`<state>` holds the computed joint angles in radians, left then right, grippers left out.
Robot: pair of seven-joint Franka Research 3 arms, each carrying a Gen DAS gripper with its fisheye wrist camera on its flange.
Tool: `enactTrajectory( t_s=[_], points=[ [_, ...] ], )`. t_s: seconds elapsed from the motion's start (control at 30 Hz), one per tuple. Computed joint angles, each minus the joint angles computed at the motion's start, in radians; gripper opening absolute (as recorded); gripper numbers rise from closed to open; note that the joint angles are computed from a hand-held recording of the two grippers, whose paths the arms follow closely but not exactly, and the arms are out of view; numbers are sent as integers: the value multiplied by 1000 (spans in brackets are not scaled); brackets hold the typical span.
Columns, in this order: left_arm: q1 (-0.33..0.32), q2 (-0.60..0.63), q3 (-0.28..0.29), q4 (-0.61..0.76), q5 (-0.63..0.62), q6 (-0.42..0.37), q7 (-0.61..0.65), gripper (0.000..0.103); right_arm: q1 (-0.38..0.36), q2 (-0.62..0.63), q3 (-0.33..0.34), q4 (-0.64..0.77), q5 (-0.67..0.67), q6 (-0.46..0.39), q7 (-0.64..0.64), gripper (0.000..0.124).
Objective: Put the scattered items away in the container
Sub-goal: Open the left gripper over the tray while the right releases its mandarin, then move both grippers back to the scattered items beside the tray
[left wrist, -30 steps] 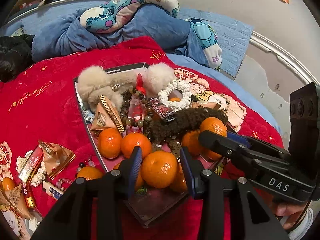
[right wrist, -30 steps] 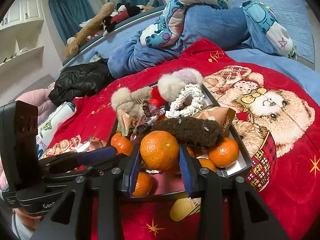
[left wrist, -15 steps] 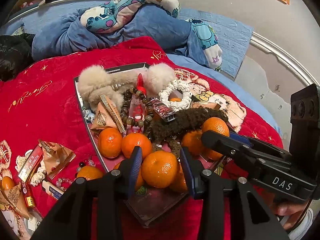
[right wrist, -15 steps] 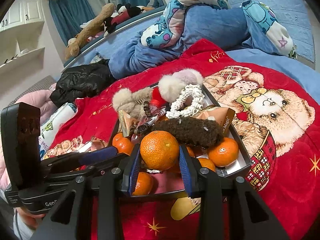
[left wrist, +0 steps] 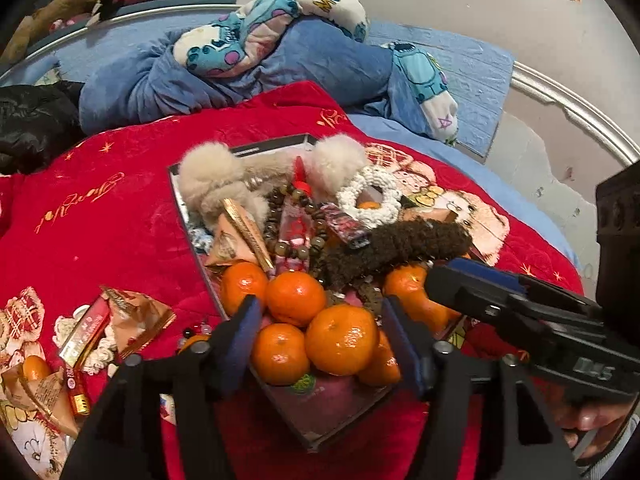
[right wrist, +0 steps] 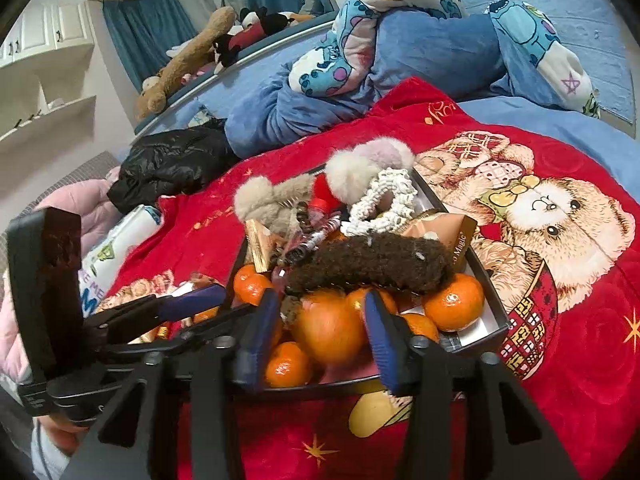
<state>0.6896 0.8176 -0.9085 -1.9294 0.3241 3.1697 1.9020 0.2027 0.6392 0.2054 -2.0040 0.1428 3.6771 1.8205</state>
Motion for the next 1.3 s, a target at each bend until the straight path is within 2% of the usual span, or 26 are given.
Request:
enactTrajectory(
  t_s=[0.03,0.13,0.17,0.2,0.23,0.3,0.43,0.5,0.6,0.67,0.83,1.03,1.17,1.3],
  points=[
    [3,5,-4,3,-2,-4,0,82,-13,1,12,-3,-17,12,9,69],
    [24,22,-21,8,-7,1,-2,86,-20,1,17,-10,-31,43,25,81],
    [23,18,-17,8,-8,3,-6,89,-20,1,17,-10,-32,44,32,92],
    [18,11,-8,5,-9,15,-14,96,-6,-2,8,-10,-13,44,31,103],
    [6,-2,12,-1,-8,41,-28,103,-7,-1,10,-11,-15,50,38,103],
    [4,-12,26,-9,14,66,-51,103,-55,5,48,-6,-98,42,75,103],
    [39,-15,15,-25,59,76,-91,103,13,0,4,15,-44,29,35,103],
    [46,-34,28,-40,79,98,-120,103,19,9,11,37,-42,15,33,103],
    [94,-42,9,-61,124,106,-147,103,29,27,24,79,-39,-11,33,103],
    [117,-65,17,-82,151,130,-170,103,39,40,30,108,-37,-26,29,103],
    [171,-119,61,-114,217,172,-223,103,112,84,15,214,18,-92,-13,103],
    [318,-77,13,-98,299,125,-255,103,214,146,-26,350,93,-166,-94,103],
    [329,-82,57,-86,318,142,-244,103,250,197,-34,444,138,-217,-123,103],
    [372,-53,48,-70,331,117,-207,103,343,243,-120,544,210,-283,-146,103]
  ],
)
